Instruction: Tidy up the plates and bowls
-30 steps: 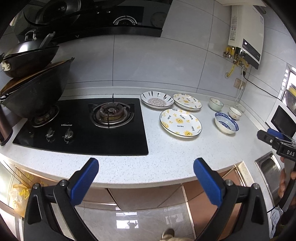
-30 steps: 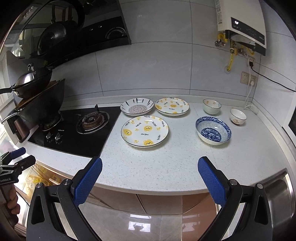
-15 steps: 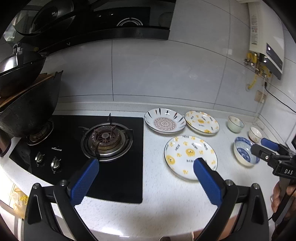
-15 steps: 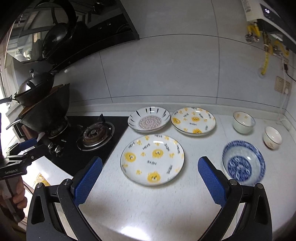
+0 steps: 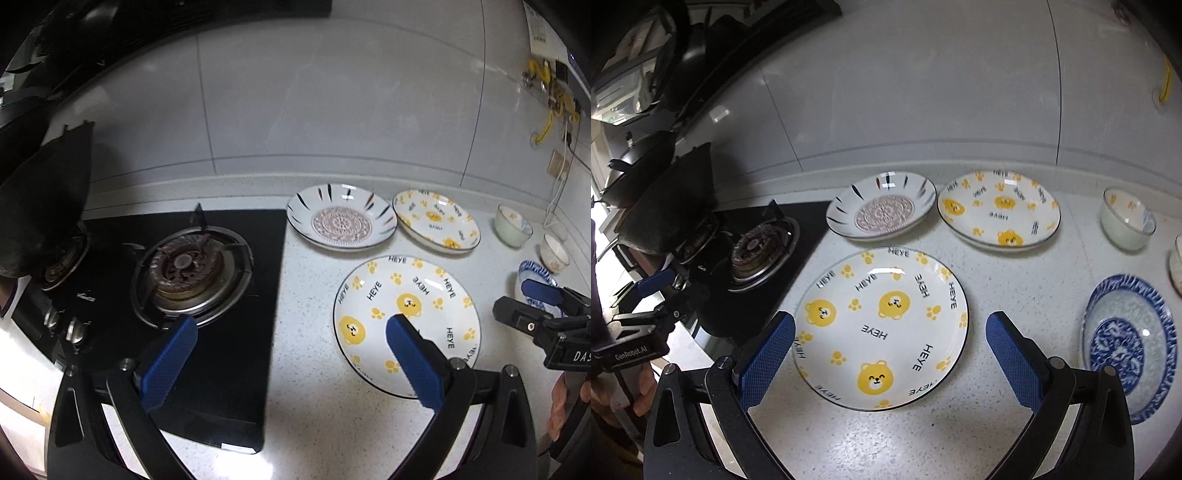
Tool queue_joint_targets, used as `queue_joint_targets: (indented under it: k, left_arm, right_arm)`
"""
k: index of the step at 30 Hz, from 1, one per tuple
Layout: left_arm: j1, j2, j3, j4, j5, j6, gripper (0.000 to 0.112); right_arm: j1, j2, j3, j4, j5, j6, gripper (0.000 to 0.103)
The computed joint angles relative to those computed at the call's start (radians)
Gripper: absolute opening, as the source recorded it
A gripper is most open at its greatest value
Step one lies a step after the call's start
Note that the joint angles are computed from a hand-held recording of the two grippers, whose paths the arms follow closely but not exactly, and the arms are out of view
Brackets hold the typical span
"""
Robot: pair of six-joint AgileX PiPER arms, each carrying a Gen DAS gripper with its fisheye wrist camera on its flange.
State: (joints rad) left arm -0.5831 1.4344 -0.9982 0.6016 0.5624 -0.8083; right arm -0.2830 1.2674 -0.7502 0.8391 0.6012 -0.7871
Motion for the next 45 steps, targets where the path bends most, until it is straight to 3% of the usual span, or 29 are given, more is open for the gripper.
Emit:
queue_joint_targets:
  k: [4,10,18,20,22,27,31,35,37,40,43,45]
  left_arm:
    - [0.045,0.143,-0.058,-0.182,-0.064,0.183,0.103]
    - [0.108,0.333,-0.196,-0.509,-0.048,0.512,0.103]
    - [0.176,0.526,-0.400,-0.844,0.144,0.806,0.096]
    - [0.197,0.568,-0.448,-0.923,0.202,0.853,0.094]
    - [0.203,0.571,-0.455,-0.953,0.200,0.872,0.094]
    - [0.227,0.607,-0.510,-1.056,0.262,0.945,0.094]
    - [0.242,0.623,-0.534,-1.099,0.290,0.977,0.094]
    - [0.295,0.666,-0.579,-1.264,0.396,1.092,0.095]
    - [0.317,0.684,-0.596,-1.328,0.441,1.120,0.096]
    - [0.349,0.710,-0.623,-1.383,0.492,1.123,0.094]
    - [0.378,0.723,-0.642,-1.382,0.506,1.080,0.070]
    - [0.388,0.724,-0.646,-1.344,0.497,1.041,0.037]
  right_arm:
    - [0.021,0.102,-0.012,-0.012,-0.041,0.021,0.102]
    - [0.025,0.267,-0.057,-0.016,-0.056,0.042,0.102]
    - [0.016,0.395,-0.119,0.005,-0.006,0.051,0.101]
    - [0.009,0.412,-0.134,-0.007,0.010,0.064,0.091]
    - [0.001,0.430,-0.147,-0.011,0.030,0.066,0.077]
    - [-0.007,0.439,-0.159,-0.035,0.043,0.070,0.062]
    - [-0.024,0.443,-0.166,-0.050,0.052,0.072,0.044]
    - [-0.048,0.452,-0.173,-0.061,0.064,0.071,0.025]
    - [-0.064,0.461,-0.182,-0.062,0.076,0.069,0.018]
    - [-0.108,0.491,-0.201,-0.009,0.134,0.011,0.016]
    - [-0.133,0.516,-0.222,0.015,0.180,-0.026,0.015]
    - [-0.154,0.538,-0.242,0.026,0.217,-0.037,0.014]
